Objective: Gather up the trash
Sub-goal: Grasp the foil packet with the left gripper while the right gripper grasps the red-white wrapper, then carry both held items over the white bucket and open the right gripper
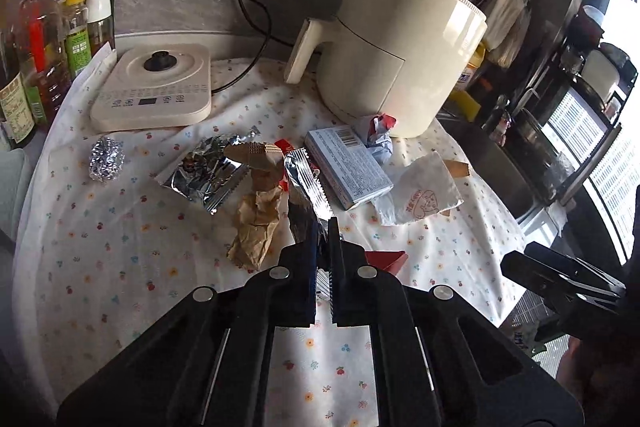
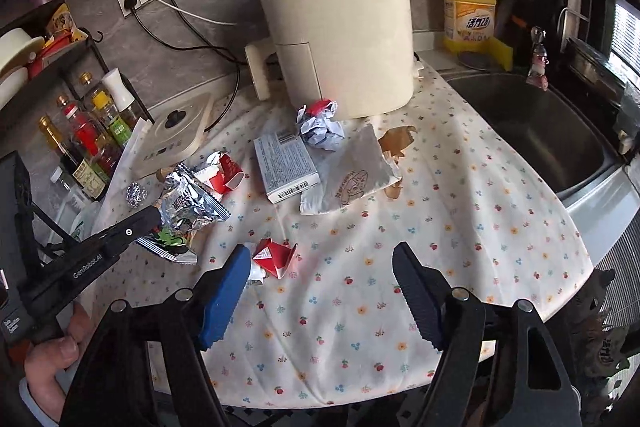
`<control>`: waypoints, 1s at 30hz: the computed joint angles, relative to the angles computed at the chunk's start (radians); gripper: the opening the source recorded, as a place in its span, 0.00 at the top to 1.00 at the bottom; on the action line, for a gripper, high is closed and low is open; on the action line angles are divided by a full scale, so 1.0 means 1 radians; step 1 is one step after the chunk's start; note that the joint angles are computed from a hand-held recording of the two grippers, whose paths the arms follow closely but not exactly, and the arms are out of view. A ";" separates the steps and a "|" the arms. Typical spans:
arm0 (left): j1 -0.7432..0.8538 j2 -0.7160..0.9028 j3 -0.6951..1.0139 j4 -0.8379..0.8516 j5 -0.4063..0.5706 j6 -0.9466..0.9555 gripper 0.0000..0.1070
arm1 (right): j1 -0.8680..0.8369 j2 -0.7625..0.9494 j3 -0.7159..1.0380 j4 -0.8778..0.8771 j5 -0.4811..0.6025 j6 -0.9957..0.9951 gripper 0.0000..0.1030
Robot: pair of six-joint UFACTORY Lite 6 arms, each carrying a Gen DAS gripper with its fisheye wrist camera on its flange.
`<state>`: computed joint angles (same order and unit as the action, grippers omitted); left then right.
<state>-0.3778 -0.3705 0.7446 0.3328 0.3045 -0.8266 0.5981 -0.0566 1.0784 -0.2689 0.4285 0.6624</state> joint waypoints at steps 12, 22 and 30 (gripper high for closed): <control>-0.023 -0.261 -0.146 0.169 0.205 -0.246 0.95 | -0.024 0.298 0.157 0.436 -0.061 -0.467 0.36; 0.038 -0.408 -0.212 0.138 0.325 -0.213 0.95 | -0.063 0.520 0.321 0.603 -0.037 -0.587 0.36; 0.058 -0.415 -0.216 0.112 0.296 -0.175 0.95 | -0.071 0.515 0.293 0.735 -0.030 -0.705 0.70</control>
